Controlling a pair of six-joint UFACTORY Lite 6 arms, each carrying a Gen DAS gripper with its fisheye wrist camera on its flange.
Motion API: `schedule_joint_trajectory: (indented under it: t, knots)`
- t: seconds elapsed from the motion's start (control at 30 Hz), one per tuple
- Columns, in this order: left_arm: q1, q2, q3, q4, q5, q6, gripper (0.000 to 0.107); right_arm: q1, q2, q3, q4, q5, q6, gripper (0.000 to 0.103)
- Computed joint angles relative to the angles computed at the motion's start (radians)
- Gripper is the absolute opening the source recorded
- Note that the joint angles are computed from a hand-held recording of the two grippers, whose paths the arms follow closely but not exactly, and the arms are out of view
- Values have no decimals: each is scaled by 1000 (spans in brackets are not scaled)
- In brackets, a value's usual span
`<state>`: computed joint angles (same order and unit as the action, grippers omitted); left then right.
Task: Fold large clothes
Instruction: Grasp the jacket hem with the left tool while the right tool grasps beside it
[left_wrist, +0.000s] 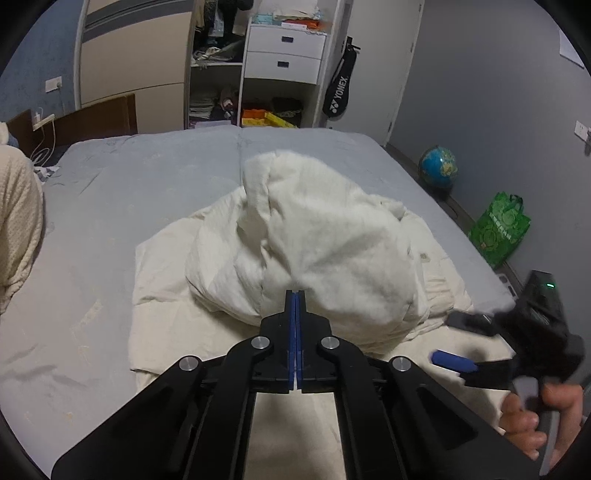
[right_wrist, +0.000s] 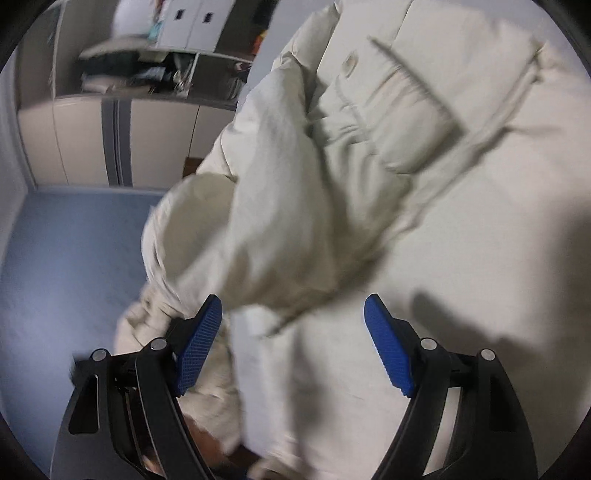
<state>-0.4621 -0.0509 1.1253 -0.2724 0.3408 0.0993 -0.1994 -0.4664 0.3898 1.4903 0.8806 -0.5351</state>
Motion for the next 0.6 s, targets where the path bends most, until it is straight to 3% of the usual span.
schedule_joint_trajectory:
  t: [0.07, 0.1, 0.13, 0.17, 0.47, 0.57, 0.6]
  knots:
    - [-3, -3, 39, 44, 32, -33, 26, 27, 81, 31, 106, -11, 2, 75]
    - [-6, -8, 49, 72, 35, -57, 65, 42, 125, 53, 142, -20, 21, 75]
    - [-9, -16, 69, 113, 35, -96, 93, 46, 154, 69, 158, -19, 33, 75]
    - [-9, -21, 85, 138, 30, -123, 96, 57, 192, 94, 176, -19, 50, 75]
    - [55, 406, 641, 110, 338, -204, 95, 110, 281, 246, 116, -41, 161, 75]
    - [82, 486, 713, 17, 390, -165, 75, 124, 324, 272, 107, -38, 170, 75]
    - [93, 505, 724, -41, 410, -130, 54, 137, 371, 310, 96, -38, 178, 76]
